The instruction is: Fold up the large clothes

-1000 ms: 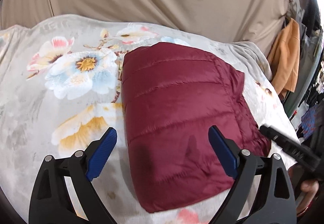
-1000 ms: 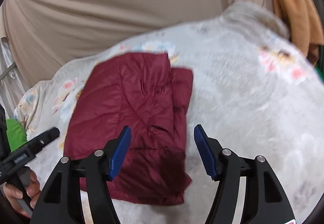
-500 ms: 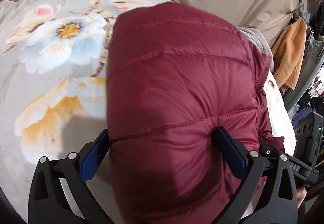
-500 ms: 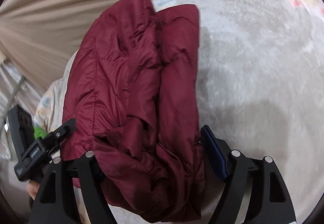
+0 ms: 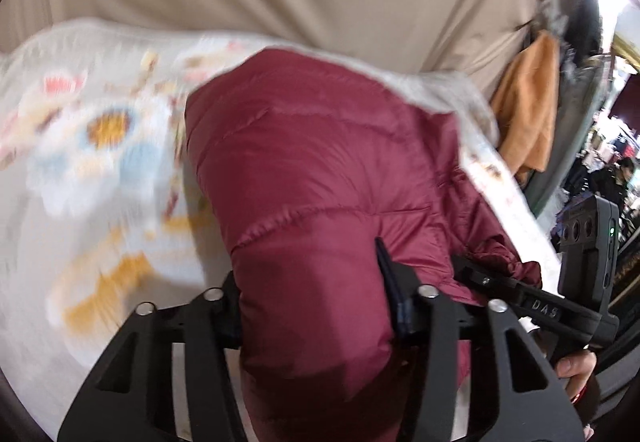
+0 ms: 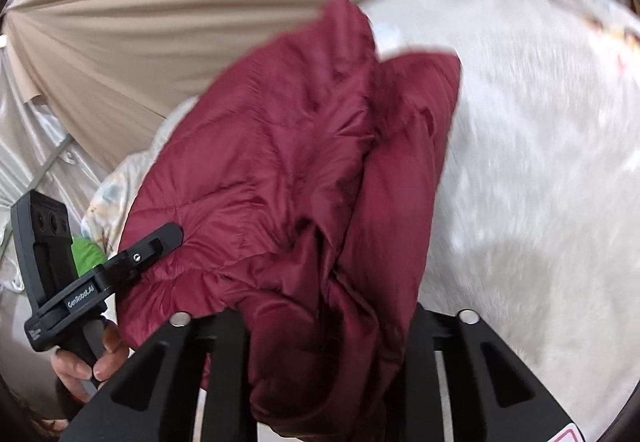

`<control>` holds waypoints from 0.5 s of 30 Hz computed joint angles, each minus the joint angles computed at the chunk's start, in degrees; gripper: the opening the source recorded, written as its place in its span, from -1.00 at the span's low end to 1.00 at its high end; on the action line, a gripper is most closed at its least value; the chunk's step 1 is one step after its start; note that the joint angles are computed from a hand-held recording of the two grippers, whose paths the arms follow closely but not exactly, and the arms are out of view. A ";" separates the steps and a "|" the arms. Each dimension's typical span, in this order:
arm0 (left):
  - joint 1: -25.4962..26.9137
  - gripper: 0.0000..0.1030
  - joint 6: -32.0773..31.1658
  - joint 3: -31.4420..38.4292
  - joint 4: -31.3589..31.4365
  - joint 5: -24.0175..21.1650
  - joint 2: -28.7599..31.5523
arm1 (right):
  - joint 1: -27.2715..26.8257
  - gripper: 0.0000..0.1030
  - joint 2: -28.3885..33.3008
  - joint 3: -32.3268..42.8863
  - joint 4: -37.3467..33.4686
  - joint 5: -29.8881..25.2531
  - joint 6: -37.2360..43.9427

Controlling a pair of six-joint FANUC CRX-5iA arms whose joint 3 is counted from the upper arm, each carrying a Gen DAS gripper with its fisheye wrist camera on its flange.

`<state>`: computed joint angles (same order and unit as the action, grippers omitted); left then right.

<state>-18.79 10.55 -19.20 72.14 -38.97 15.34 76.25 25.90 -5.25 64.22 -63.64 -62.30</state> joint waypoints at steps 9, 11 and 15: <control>-1.61 -0.13 -29.25 -4.45 26.38 -1.97 -11.02 | 0.54 -0.62 6.91 19.22 10.13 -16.57 22.44; -1.40 -0.11 -33.65 -4.00 31.58 -2.89 -11.78 | -0.67 -0.61 7.72 21.65 13.69 -16.71 26.07; -0.26 -0.07 -37.63 -0.46 37.78 -4.67 -9.24 | -5.93 -0.58 9.13 25.51 18.80 -11.09 30.43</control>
<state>-19.06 -27.09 -19.66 109.92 -43.65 6.11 70.31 35.03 20.26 83.02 -74.73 -31.86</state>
